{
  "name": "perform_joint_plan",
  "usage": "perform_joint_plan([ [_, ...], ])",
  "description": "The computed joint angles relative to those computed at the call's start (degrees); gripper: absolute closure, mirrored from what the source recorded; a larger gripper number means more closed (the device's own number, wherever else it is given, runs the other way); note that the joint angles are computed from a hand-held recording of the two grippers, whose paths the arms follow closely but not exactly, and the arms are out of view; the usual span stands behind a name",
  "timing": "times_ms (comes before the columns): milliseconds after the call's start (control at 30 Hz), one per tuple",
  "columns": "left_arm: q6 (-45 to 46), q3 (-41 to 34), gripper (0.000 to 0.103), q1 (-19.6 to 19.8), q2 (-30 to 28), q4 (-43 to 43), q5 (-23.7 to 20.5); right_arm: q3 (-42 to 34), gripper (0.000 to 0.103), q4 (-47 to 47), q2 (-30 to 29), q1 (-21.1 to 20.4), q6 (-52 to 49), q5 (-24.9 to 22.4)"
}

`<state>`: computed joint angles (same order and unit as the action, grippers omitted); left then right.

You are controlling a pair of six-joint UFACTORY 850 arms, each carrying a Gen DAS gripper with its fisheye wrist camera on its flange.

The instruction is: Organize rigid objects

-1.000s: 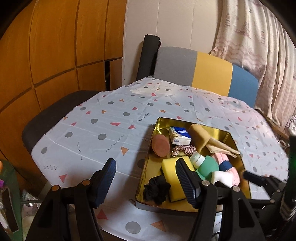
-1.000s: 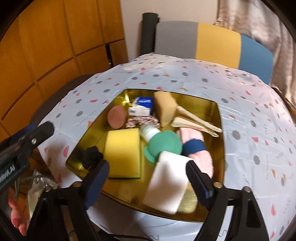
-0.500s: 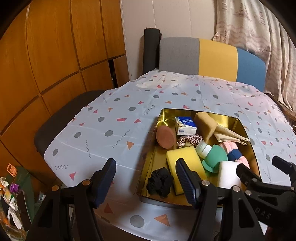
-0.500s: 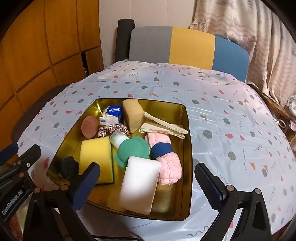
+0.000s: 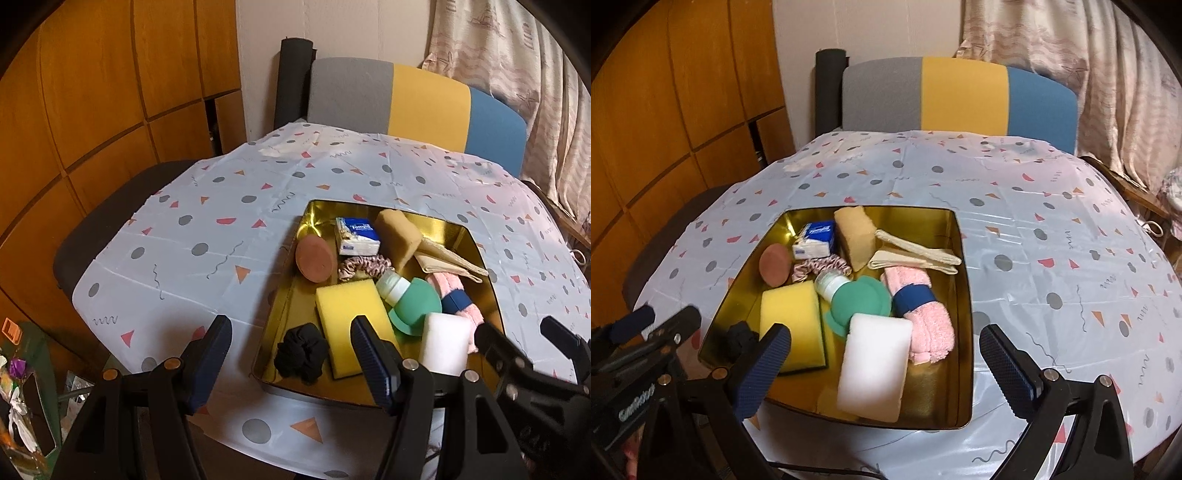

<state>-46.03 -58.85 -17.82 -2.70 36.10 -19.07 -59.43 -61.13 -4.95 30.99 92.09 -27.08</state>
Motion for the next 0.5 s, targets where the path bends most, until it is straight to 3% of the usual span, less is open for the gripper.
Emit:
perform_joint_plan([
  [300, -1.2, 0.5, 0.035, -0.3, 0.5, 0.7, -0.7, -0.1, 0.0, 1.2, -0.4, -0.4, 0.2, -0.7],
  [500, -5.6, 0.8, 0.035, -0.9, 0.5, 5.9, -2.2, -0.1, 0.0, 1.0, -0.4, -0.3, 0.3, -0.8],
])
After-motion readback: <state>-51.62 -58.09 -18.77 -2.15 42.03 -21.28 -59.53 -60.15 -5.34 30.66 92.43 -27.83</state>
